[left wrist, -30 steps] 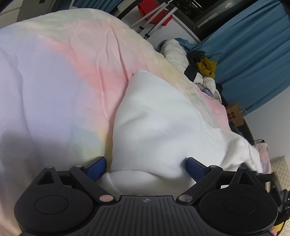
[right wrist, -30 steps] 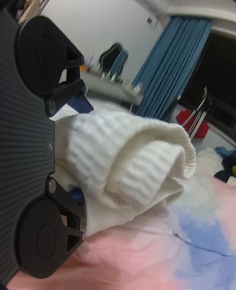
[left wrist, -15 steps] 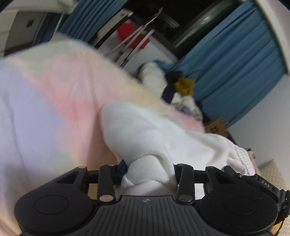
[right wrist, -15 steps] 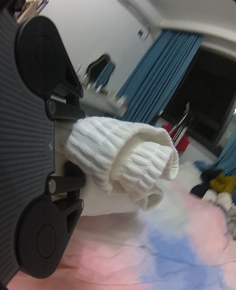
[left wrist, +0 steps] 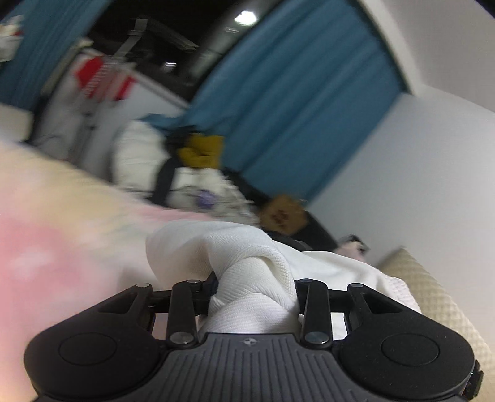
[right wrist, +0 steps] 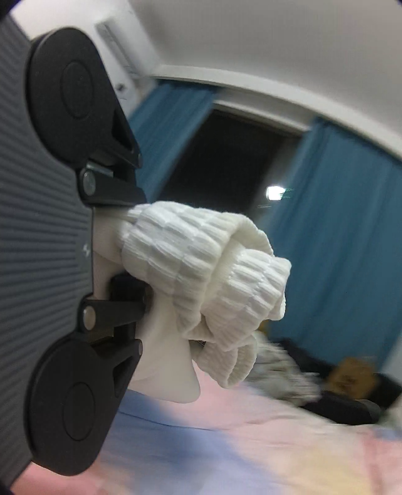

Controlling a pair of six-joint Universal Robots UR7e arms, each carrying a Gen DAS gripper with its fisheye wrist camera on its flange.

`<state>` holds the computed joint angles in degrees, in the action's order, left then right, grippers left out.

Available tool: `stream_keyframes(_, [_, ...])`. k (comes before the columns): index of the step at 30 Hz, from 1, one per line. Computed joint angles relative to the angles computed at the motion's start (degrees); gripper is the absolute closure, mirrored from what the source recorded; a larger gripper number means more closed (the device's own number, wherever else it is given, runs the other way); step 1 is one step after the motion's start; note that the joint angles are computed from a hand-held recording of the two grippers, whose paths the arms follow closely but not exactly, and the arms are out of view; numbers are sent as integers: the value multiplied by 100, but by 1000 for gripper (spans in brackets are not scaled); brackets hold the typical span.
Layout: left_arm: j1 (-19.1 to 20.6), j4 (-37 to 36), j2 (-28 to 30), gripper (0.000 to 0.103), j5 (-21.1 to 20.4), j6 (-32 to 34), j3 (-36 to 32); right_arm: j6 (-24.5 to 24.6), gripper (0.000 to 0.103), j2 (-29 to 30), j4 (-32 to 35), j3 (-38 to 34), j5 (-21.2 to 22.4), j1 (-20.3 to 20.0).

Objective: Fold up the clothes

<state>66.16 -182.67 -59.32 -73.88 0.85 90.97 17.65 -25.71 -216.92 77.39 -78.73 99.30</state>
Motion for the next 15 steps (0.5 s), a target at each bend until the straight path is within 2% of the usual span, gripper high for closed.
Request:
stream_keyframes(3, [-12, 160, 1046, 65, -326, 313, -1090, -302, 77, -100, -301, -138, -242, -188])
stream_keyframes(6, [75, 489, 2187, 65, -520, 508, -2356, -883, 77, 15, -390, -486, -675, -371])
stream_keyframes(8, [160, 760, 2638, 65, -455, 694, -2759, -1094, 77, 288, -418, -895, -1028, -508])
stream_keyframes(11, [278, 1248, 3342, 65, -309, 977, -3470, -1159, 77, 681, -368, -1300, -1613, -727])
stream_keyframes(13, [384, 1911, 3623, 64, -86, 1052, -3895, -990, 77, 861, -108, -1350, -2030, -867])
stream_keyframes(15, [459, 2480, 3839, 61, 163, 1315, -4206, -1055, 77, 947, 304, -1319, -2417, -959])
